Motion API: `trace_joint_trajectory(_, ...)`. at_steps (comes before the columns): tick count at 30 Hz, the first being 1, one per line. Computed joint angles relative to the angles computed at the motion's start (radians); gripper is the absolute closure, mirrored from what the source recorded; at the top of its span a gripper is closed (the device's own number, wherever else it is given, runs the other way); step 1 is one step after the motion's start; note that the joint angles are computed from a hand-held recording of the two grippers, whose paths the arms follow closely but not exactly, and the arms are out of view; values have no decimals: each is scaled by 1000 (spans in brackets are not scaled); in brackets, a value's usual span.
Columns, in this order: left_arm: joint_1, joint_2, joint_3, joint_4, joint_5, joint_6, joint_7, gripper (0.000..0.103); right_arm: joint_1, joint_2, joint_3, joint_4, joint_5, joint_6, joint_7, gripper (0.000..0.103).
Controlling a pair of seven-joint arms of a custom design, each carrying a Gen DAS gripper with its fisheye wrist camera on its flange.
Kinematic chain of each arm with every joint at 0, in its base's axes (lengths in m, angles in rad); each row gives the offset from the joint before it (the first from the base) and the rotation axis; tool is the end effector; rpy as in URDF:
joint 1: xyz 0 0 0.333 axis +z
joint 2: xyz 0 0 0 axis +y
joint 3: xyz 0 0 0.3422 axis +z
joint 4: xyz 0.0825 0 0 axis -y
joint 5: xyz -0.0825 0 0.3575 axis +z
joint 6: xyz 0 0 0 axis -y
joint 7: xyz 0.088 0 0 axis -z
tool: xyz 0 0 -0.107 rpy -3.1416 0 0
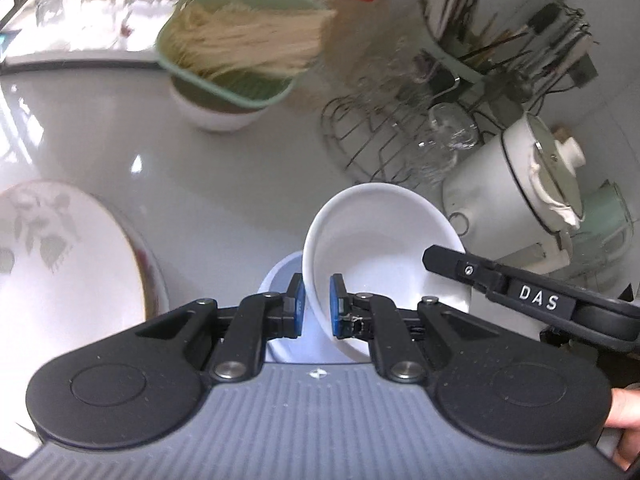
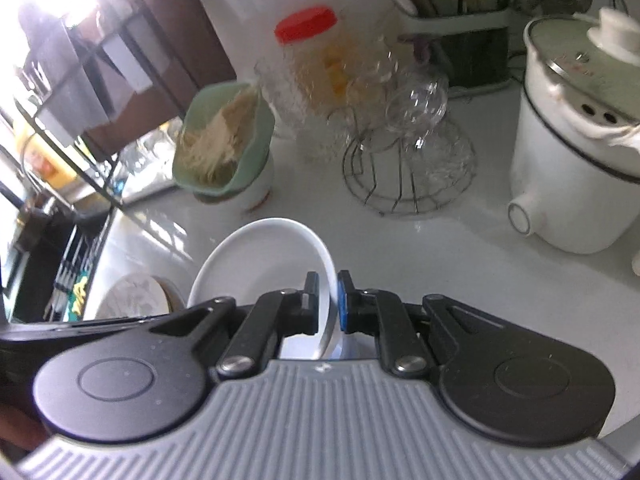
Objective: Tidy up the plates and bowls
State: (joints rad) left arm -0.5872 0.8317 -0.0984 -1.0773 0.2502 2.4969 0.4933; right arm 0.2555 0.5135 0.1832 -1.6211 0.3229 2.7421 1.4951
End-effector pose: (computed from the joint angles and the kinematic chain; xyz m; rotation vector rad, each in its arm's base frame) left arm 0.6425 -0.4857 0.4232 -2.3424 1.7425 -0.9038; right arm 0.6654 0.2700 0.4335 -1.9219 1.5659 -0.1299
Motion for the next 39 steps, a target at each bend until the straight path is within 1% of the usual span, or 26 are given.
trace_joint_trajectory(3,-2,-14,5,-37,1,9,-23,90,2,8,-1,3,-6,-34,-2,90)
trace_joint_trajectory(5,4,-20,-3,-56,-8,12,-26,90,-7,11,7,-2,9,-51,-12,89)
trace_joint_trajectory(8,10,-39,-9,-96,-18,23,-40,89,-4,9,5,-18,19,-47,-10,89)
trace_joint_trajectory(10,15,-58,-11,-135,-23,48,-56,77,-2,5,3,-26,26,-49,2,89)
trace_joint_trajectory(11,16,-67,-8,-155,-25,64,-70,65,-2,2,2,-29,30,-49,5,89)
trace_joint_trajectory(12,15,-80,-3,-182,-23,88,-88,57,-3,-4,2,-40,34,-38,7,87)
trace_joint_trajectory(14,10,-97,5,-214,-11,114,-108,54,-3,-14,3,-59,40,-7,7,76)
trace_joint_trajectory(15,9,-99,5,-219,-8,116,-112,51,-7,-22,7,-74,47,7,5,69)
trace_joint_trajectory(16,10,-98,3,-221,-9,118,-115,51,-10,-22,8,-76,51,8,6,67)
trace_joint_trajectory(19,17,-87,-12,-217,-20,124,-108,51,-17,-26,14,-90,69,-2,15,67)
trace_joint_trajectory(21,12,-81,-9,-216,-21,137,-117,51,-19,-34,17,-109,78,7,14,67)
trace_joint_trajectory(23,4,-77,-3,-211,-21,131,-130,54,-21,-43,20,-127,85,8,12,68)
trace_joint_trajectory(24,-1,-75,0,-207,-18,131,-136,58,-20,-46,19,-131,89,3,18,69)
trace_joint_trajectory(25,-3,-71,0,-201,-15,131,-134,60,-25,-50,26,-140,100,4,14,69)
trace_joint_trajectory(27,-15,-64,7,-183,-3,113,-135,72,-39,-60,44,-162,131,19,-13,76)
trace_joint_trajectory(28,-21,-60,11,-172,5,98,-135,73,-47,-63,54,-170,150,24,-26,81)
trace_joint_trajectory(30,-31,-50,19,-150,24,70,-132,79,-46,-64,55,-179,169,34,-33,84)
trace_joint_trajectory(33,-42,-55,29,-156,50,63,-143,81,-38,-64,47,-186,169,38,-33,86)
trace_joint_trajectory(35,-34,-58,17,-168,53,63,-129,82,-48,-67,59,-198,191,48,-53,86)
trace_joint_trajectory(37,-23,-53,2,-171,39,61,-120,82,-41,-66,49,-203,189,44,-40,87)
trace_joint_trajectory(39,-23,-54,3,-179,37,75,-126,82,-34,-64,39,-208,185,40,-23,87)
